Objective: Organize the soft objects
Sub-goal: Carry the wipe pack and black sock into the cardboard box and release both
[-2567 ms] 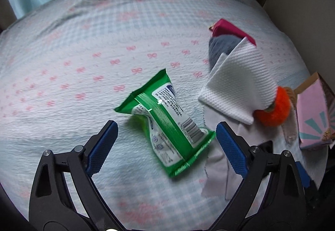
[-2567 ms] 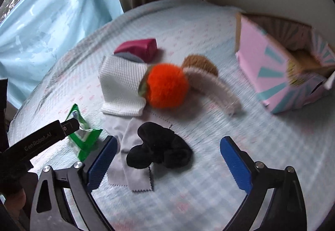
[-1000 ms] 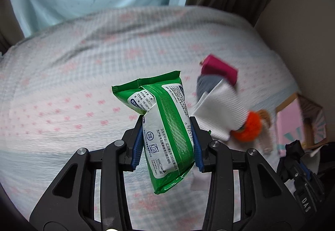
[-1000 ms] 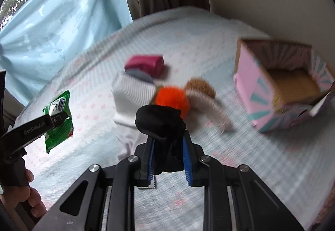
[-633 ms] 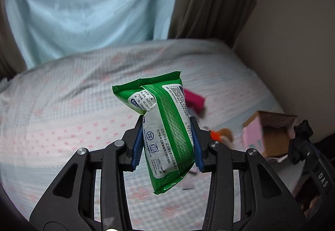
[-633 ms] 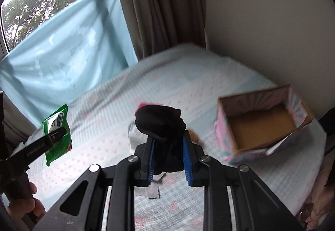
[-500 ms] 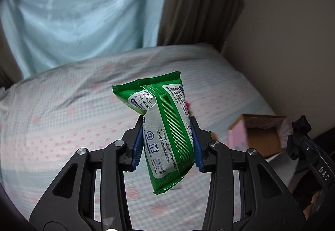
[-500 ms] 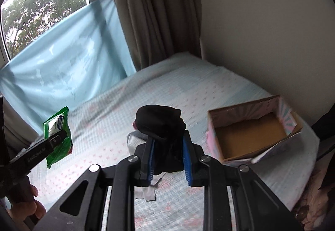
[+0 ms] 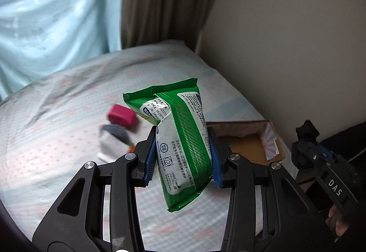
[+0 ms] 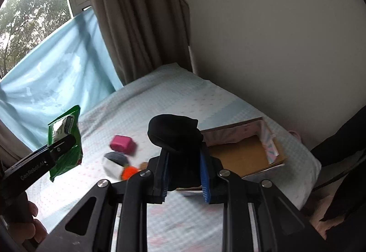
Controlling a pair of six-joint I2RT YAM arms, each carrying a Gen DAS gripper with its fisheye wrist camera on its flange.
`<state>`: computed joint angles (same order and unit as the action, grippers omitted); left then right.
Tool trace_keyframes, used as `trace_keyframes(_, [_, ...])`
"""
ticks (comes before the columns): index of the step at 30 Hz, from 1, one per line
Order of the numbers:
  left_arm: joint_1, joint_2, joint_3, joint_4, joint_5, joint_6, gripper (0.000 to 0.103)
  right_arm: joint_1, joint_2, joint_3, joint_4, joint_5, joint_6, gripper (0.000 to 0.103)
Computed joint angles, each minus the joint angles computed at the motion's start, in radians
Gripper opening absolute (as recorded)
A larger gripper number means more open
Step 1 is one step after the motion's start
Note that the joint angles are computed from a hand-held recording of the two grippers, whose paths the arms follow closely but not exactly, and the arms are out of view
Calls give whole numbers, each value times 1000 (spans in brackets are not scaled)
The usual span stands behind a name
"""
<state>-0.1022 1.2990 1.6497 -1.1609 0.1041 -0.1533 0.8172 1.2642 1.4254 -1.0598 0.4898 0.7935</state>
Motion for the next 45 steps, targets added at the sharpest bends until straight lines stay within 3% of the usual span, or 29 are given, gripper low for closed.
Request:
trace_keyframes(5, [-251,112,-15,74,-147,-165,36,-266,-60,-114,89,-202,-220,22])
trace_keyframes(8, [-338,215,-2,121,-182,-233,36,-409,-40,-160,140,-311,-343,22])
trace_keyframes(17, [-442,533,105,190,-213,-287,36,-655,199,-196,263,-546,-578,21])
trace_keyframes(26, [-409,793,223,149,-110,-287,36,-764,509,-71,245,-677,-683,22])
trace_keyframes(32, [-411,876,292,106,-110,-276,36,-779,624,-9,217,-692,-701,22])
trace_keyframes(33, [-414,884,308,95,-117,-276,39,-786,636,-2,215,-706,-698,22])
trace_keyframes(34, [-415,891,319,90,-116,-273,49,-790,649,7,212,-725,-690,23])
trace_keyframes(35, [-419,896,326,84,-114,-273,60,-794,661,15,209,-736,-681,30])
trace_keyframes(36, [-420,904,340,64,-128,-269,95,-797,672,22,206,-741,-675,51])
trace_keyframes(37, [-422,904,344,45,-159,-265,103,-800,685,36,193,-747,-673,68])
trace_keyframes(38, [-425,904,345,33,-189,-263,103,-804,699,48,179,-756,-675,102])
trace_keyframes(45, [-412,842,285,29,-169,-246,103,-821,632,-28,217,-758,-647,103])
